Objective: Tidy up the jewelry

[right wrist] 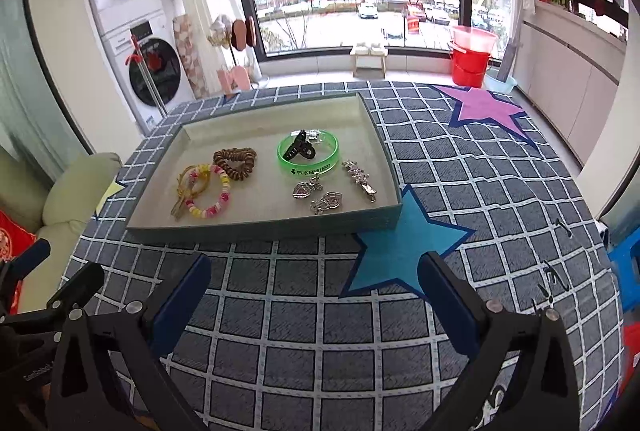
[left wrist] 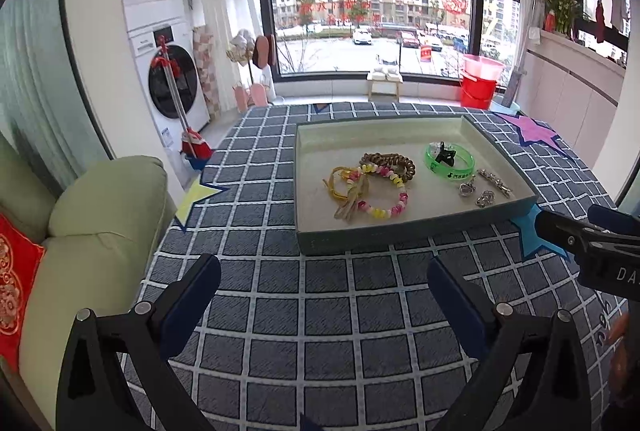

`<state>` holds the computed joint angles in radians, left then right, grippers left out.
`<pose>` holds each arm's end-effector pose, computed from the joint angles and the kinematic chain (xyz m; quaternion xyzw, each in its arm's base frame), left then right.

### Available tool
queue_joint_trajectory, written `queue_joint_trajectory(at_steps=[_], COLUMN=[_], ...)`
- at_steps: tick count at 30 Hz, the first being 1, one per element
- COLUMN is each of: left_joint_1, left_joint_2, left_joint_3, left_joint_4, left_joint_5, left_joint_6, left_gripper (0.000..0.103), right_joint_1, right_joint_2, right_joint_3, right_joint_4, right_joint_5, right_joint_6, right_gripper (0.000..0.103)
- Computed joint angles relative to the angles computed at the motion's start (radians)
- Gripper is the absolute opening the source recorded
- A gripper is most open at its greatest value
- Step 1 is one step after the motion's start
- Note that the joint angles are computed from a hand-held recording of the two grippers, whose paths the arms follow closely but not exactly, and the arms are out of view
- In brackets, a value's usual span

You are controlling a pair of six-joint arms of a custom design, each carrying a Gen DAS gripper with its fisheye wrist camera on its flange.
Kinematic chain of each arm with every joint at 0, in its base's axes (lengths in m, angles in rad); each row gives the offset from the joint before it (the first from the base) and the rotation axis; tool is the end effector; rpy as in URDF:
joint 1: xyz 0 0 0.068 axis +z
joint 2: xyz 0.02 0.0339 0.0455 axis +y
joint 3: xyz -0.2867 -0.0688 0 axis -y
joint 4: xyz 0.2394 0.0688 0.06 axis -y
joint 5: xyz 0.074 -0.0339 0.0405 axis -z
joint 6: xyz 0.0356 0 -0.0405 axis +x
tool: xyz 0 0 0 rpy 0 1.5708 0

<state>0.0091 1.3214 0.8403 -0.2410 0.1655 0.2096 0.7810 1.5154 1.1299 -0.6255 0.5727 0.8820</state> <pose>0.2712 -0.0034 0.2616 0.1248 0.9002 -0.0301 0.4161 0.2293 0.2001 0.2773 0.1245 0.9168 0.0129 0.3791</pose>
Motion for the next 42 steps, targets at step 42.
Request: queue_joint_trajectory(at_steps=[42], left_joint_1=[0.014], left_joint_2=[-0.103], left_joint_3=[-0.153], left_joint_4=[0.098], left_joint_5=[-0.027], left_joint_6=[-0.071], left_gripper=[0.103], right_joint_1=[0.203], right_joint_2=[-0.028], right_joint_3=[-0.084], right_joint_4=[-0.018], right_joint_5=[0.295], right_joint_6=[0.133], right_gripper=[0.103])
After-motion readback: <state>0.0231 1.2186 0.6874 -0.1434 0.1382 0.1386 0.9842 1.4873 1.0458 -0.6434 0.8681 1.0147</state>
